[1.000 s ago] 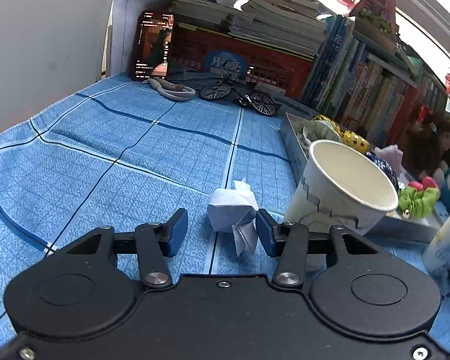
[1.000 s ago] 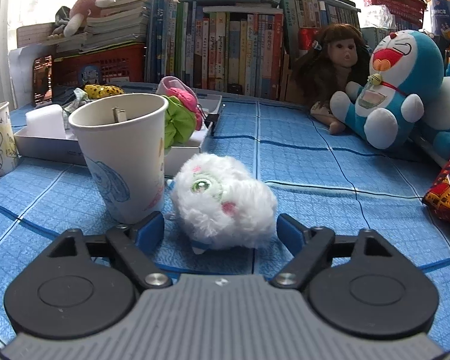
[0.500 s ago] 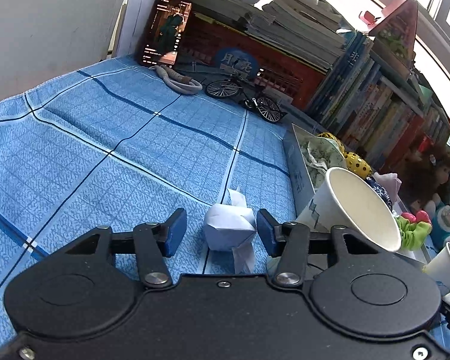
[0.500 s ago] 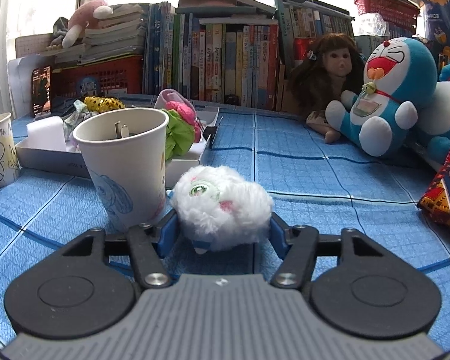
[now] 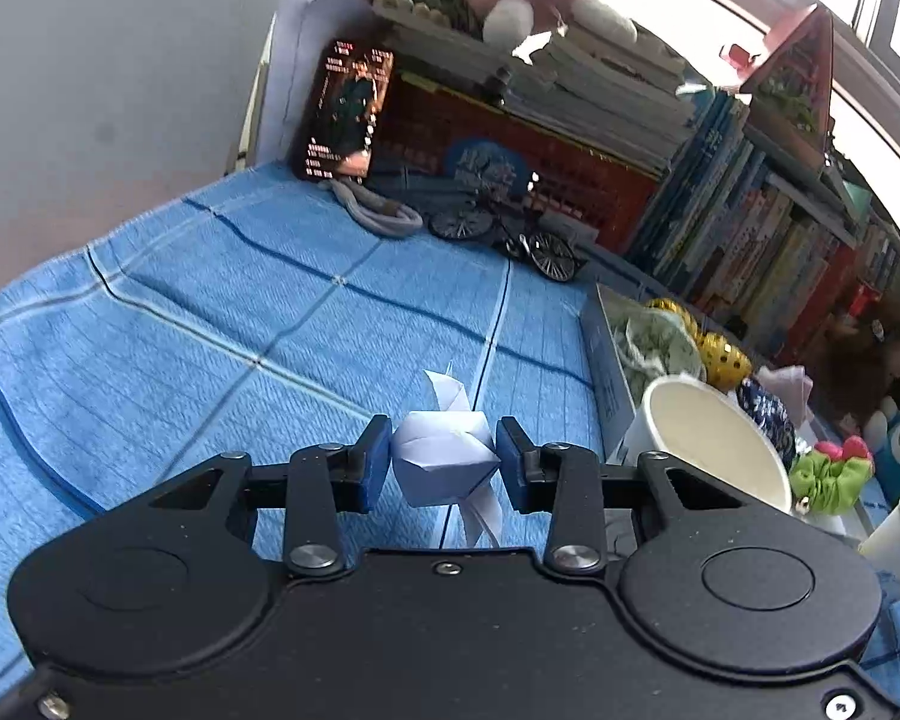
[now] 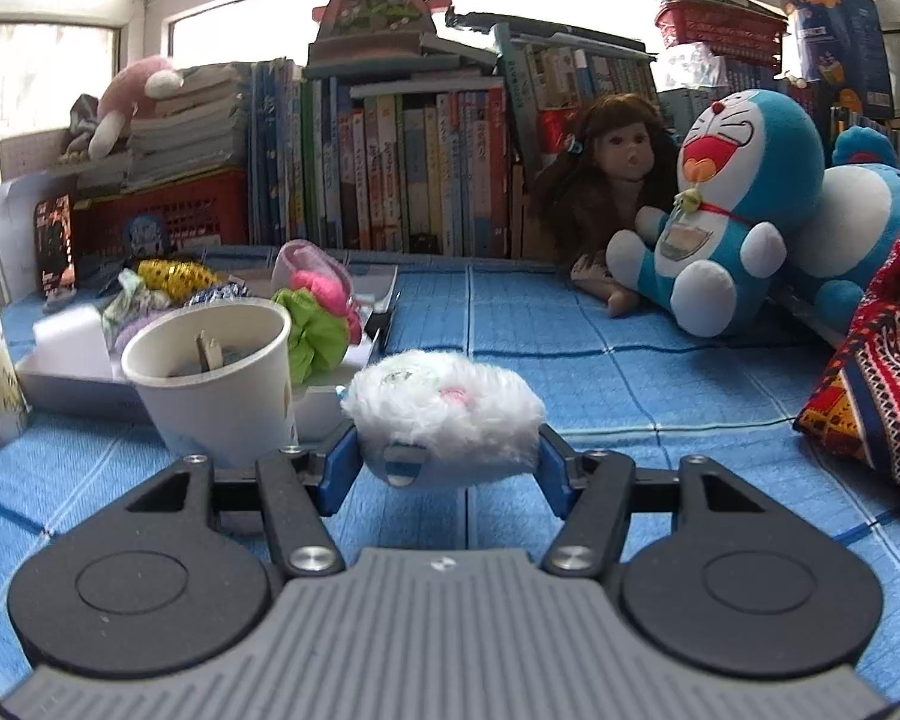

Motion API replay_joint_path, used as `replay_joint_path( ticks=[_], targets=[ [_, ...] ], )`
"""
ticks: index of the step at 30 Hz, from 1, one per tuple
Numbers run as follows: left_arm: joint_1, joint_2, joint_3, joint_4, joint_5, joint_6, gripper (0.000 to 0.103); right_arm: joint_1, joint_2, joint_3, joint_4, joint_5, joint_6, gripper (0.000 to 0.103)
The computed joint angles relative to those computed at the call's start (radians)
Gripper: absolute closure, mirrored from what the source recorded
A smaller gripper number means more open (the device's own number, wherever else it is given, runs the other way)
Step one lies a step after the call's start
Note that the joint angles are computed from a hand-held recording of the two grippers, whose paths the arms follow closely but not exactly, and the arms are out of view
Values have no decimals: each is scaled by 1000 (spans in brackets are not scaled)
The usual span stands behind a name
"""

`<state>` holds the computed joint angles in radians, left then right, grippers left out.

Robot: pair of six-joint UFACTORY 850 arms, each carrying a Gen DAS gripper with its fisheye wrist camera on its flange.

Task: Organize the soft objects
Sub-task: 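Carry the paper figure with the left gripper while the right gripper carries the plush over the tray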

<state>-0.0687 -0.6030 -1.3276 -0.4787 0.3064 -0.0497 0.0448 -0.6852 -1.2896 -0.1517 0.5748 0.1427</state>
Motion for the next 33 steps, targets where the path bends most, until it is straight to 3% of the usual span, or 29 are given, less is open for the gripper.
replay_joint_path(
  ticks=[8,20,24,28,33],
  targets=[
    [-7,48,1,39,9,11,67,-13,27,-30,-29,-30,84,40],
    [-87,41,-136,194,-70,31,67,17,38,-145,-285,-101,336,40],
    [-128,-5,-218,58,-114,219,67,47,27,-181,-363,-121,374,40],
    [-154,-49,-285,7,-159,290,67,75,9,-217,-423,-143,396,40],
    [-174,-100,-358,-207,-195,524,67,98,-14,-257,-475,-179,415,39]
  ],
)
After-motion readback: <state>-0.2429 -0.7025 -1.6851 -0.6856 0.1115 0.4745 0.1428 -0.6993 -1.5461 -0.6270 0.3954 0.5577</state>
